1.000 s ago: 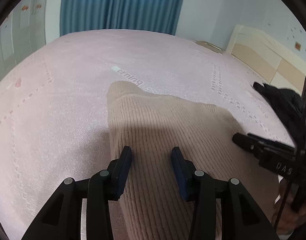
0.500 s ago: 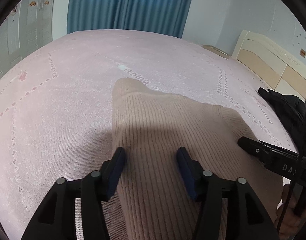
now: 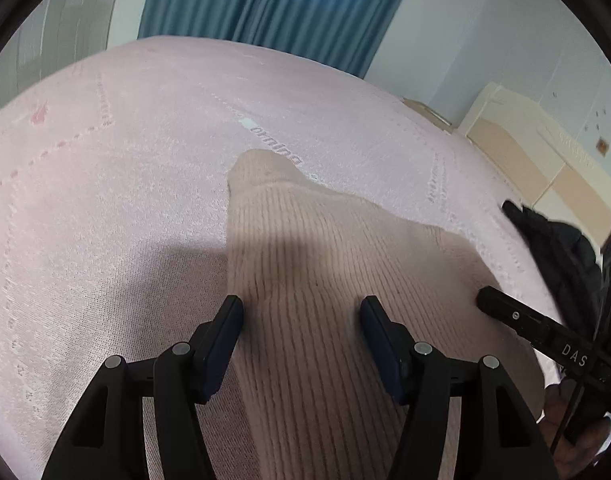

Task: Fold small clothes
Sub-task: 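Press the folded sweater flat with both open tools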

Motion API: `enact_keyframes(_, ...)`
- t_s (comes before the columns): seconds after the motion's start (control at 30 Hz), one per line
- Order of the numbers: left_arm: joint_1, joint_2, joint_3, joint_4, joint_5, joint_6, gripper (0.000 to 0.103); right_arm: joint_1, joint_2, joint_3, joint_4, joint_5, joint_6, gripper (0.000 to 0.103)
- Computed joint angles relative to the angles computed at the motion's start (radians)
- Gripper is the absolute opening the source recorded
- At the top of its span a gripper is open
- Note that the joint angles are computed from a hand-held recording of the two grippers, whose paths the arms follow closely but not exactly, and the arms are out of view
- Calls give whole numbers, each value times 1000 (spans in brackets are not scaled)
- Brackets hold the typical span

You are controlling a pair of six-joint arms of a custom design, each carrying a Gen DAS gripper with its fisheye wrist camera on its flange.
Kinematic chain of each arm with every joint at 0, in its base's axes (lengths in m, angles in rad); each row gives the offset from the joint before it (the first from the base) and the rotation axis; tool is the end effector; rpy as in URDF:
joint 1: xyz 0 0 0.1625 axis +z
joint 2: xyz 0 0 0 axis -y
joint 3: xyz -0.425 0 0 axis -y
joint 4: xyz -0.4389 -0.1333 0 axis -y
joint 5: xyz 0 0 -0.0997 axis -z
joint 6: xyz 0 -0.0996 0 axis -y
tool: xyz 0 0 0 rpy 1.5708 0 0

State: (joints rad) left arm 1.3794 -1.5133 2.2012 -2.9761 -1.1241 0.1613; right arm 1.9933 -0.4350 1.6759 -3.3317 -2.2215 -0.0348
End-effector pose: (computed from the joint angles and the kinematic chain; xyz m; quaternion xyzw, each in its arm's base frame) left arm 0.0784 -0.5221 0.3060 0.0836 0.9126 -0.3454 0.2022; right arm 0.3345 -0.5661 -0.0929 0.1275 -0.9105 0.2985 0.2562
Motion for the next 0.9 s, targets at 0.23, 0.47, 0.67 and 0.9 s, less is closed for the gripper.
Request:
enact_keyframes(0.23,24,27,-23,-24,-18,-37,59,-29,-28,20,16,44,66,55)
enact_keyframes(0.47,38,65,-68,-25,19,-108,61,-26,-23,17,16,35,61,55)
enact_keyframes(0.67,67,98,-119,15,-22,-148,61,-49,-36,20,37,85,82,55)
enact_keyframes(0.9,93,116,-149,27,-101,-161,39,-113,-74,43,80,256,178,41)
